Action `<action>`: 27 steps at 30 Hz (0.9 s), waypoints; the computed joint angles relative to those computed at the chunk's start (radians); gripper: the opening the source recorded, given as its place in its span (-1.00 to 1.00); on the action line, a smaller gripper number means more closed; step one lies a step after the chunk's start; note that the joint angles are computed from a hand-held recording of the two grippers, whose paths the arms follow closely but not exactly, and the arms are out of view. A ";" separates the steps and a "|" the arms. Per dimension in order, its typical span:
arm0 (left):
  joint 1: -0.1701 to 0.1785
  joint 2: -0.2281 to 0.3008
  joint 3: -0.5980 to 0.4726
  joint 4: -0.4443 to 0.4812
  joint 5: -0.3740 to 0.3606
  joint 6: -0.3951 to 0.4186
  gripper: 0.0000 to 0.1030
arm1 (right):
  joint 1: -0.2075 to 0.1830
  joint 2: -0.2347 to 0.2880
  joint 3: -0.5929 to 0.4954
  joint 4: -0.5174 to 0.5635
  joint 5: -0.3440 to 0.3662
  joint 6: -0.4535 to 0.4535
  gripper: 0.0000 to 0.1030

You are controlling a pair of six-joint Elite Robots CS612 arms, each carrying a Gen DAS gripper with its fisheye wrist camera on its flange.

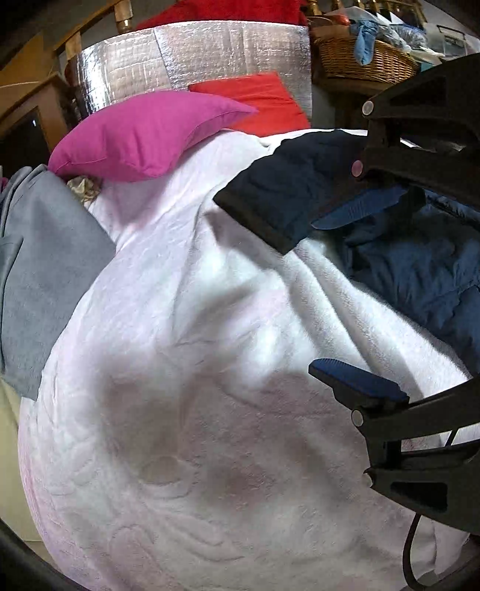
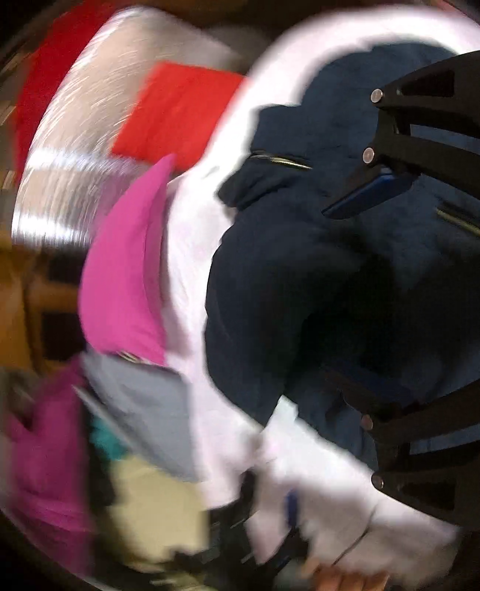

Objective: Fold large clothes

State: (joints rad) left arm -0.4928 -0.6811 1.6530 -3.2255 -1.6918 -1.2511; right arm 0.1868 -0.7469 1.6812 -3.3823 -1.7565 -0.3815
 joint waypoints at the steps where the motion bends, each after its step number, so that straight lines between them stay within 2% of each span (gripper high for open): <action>1: 0.001 -0.005 -0.002 0.023 0.011 0.008 0.42 | 0.021 0.029 -0.035 -0.016 -0.076 -0.092 0.61; 3: -0.004 -0.010 -0.007 0.062 0.036 0.013 0.42 | 0.047 0.074 -0.088 -0.042 -0.180 -0.198 0.61; 4: -0.002 -0.012 0.001 0.056 0.037 0.009 0.42 | 0.056 0.091 -0.111 -0.044 -0.219 -0.219 0.61; 6: 0.000 -0.007 -0.005 0.049 0.032 0.000 0.42 | 0.059 0.106 -0.138 -0.045 -0.229 -0.194 0.51; 7: -0.001 -0.008 -0.006 0.053 0.035 0.001 0.42 | 0.054 0.101 -0.138 -0.037 -0.207 -0.150 0.09; 8: -0.001 -0.011 -0.005 0.062 0.038 0.007 0.42 | 0.045 0.087 -0.134 -0.002 -0.166 -0.070 -0.21; 9: -0.001 -0.010 -0.008 0.071 0.040 0.013 0.42 | 0.032 0.071 -0.122 0.014 -0.125 0.021 -0.34; 10: -0.001 -0.008 -0.014 0.080 0.038 0.019 0.42 | 0.016 0.056 -0.099 -0.011 -0.073 0.096 -0.38; 12: -0.003 -0.009 -0.016 0.090 0.039 0.027 0.42 | -0.006 0.039 -0.069 -0.053 -0.027 0.208 -0.47; 13: -0.004 -0.009 -0.020 0.098 0.043 0.033 0.42 | -0.018 0.024 -0.051 -0.057 -0.006 0.311 -0.51; 15: -0.009 -0.008 -0.031 0.117 0.052 0.052 0.42 | -0.075 -0.007 0.007 -0.101 0.107 0.520 -0.52; 16: -0.013 -0.008 -0.037 0.131 0.056 0.072 0.42 | -0.124 -0.021 0.050 -0.149 0.200 0.625 -0.52; 18: -0.020 -0.007 -0.047 0.153 0.065 0.098 0.42 | -0.201 -0.026 0.110 -0.229 0.356 0.834 -0.52; 20: -0.031 -0.005 -0.065 0.189 0.074 0.141 0.42 | -0.272 -0.011 0.160 -0.291 0.494 1.044 -0.51; 21: -0.037 -0.003 -0.076 0.207 0.076 0.166 0.42 | -0.302 0.007 0.180 -0.318 0.558 1.149 -0.44; 22: -0.041 -0.003 -0.080 0.217 0.079 0.180 0.42 | -0.329 0.029 0.198 -0.331 0.621 1.233 -0.22; 23: -0.047 -0.001 -0.087 0.232 0.084 0.201 0.42 | -0.343 0.044 0.207 -0.334 0.654 1.275 -0.09; 25: -0.059 0.004 -0.107 0.269 0.094 0.246 0.42 | -0.360 0.073 0.225 -0.421 0.717 1.318 -0.07; 27: -0.067 0.008 -0.119 0.294 0.100 0.281 0.42 | -0.357 0.049 0.254 -0.409 0.702 1.255 0.01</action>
State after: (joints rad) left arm -0.5601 -0.6731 1.5337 -2.9311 -1.5916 -0.9701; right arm -0.1697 -0.6981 1.9357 -3.7909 -1.0542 0.8736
